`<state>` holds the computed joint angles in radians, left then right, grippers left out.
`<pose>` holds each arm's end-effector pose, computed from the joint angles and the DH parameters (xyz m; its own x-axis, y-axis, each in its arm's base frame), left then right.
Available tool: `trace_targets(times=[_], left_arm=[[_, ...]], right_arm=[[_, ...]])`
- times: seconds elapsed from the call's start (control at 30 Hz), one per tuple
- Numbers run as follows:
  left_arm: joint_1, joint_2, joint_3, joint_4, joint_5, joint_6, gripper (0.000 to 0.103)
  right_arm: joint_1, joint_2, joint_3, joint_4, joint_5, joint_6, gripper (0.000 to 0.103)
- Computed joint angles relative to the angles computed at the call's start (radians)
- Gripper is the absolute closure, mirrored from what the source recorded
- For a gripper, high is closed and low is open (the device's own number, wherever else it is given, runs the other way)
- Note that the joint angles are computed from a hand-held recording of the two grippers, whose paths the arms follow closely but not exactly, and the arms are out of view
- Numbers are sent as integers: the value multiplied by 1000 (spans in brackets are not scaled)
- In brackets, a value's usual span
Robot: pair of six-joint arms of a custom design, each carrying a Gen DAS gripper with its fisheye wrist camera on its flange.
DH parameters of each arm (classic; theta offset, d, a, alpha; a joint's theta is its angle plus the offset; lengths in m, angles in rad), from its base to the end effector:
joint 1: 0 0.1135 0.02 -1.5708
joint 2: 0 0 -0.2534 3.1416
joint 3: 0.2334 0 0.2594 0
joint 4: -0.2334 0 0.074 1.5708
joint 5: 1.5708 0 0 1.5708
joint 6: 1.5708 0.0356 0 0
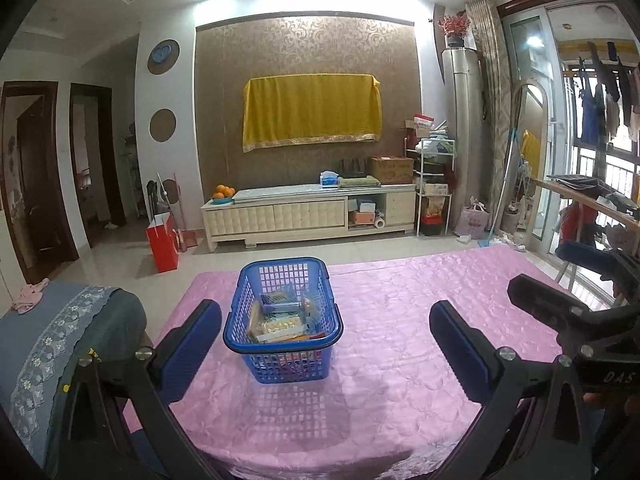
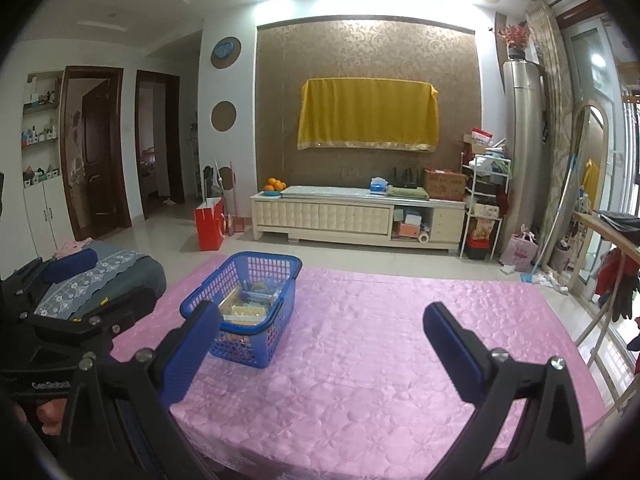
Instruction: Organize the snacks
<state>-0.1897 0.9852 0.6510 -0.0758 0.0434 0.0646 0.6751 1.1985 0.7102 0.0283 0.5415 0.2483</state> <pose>0.2339 -0.0465 0.2549 -0.3760 0.1379 -0.9163 0.2523 0.9667 0.0420 0.2242 0.1560 0.2377 -0.3789 -0.0336 -0.9248 -0.0845 0.9964 -0.0016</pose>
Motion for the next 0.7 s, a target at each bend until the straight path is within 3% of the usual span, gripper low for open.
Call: trace_targets(times=[0.7], left_arm=[[-4,-20,17,-47,8,-12,0]], right_arm=[[10,-10,3,-39,19,26,0]])
